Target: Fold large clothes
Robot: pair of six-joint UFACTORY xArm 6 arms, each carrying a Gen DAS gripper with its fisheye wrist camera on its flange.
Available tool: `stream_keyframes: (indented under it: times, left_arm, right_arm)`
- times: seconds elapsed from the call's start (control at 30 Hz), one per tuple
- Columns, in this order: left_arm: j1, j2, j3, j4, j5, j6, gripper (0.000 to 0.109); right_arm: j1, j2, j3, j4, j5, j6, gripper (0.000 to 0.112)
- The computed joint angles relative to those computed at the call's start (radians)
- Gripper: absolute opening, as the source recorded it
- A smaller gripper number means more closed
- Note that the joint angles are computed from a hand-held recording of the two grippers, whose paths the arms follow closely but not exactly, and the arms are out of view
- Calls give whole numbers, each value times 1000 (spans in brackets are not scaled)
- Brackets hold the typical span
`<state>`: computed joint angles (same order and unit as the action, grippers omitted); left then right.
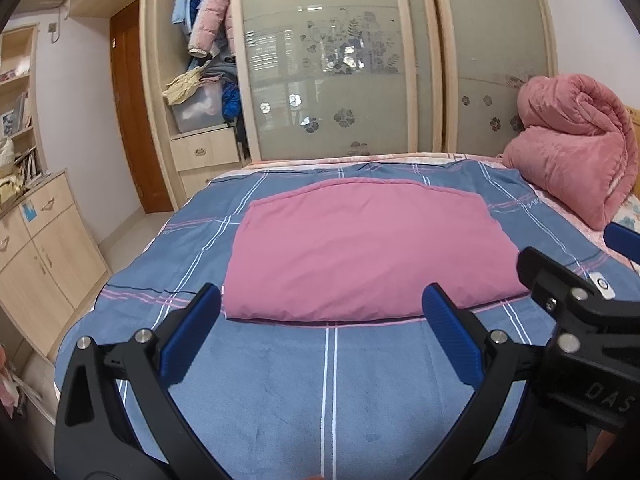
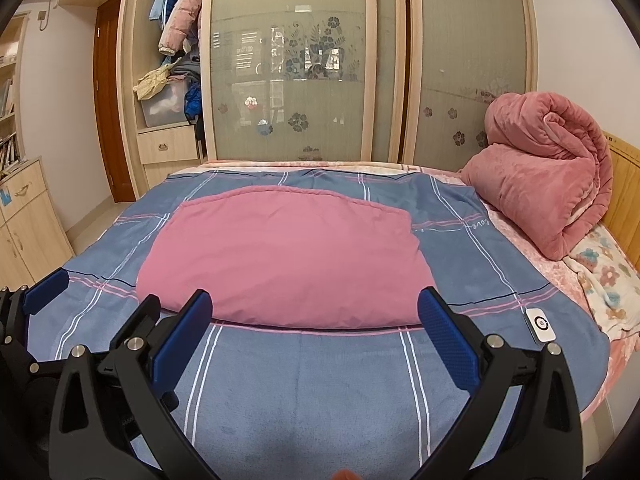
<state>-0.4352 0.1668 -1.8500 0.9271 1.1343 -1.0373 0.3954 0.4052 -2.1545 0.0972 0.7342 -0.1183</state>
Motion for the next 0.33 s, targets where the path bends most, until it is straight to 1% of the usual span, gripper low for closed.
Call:
stream_keyframes:
  times: [0.03,0.2,0.33]
  left_arm:
    - [1,-1,5,-8,-11,8,101]
    - [1,9,4,-9,-5,11,101]
    - [20,9,22,-38,-23,4,101]
  right_arm:
    - [0,4,-5,-1,2,2,102]
    - [-1,22,-21,0,6,8,102]
    - [-5,43,-38,6,12,9,102]
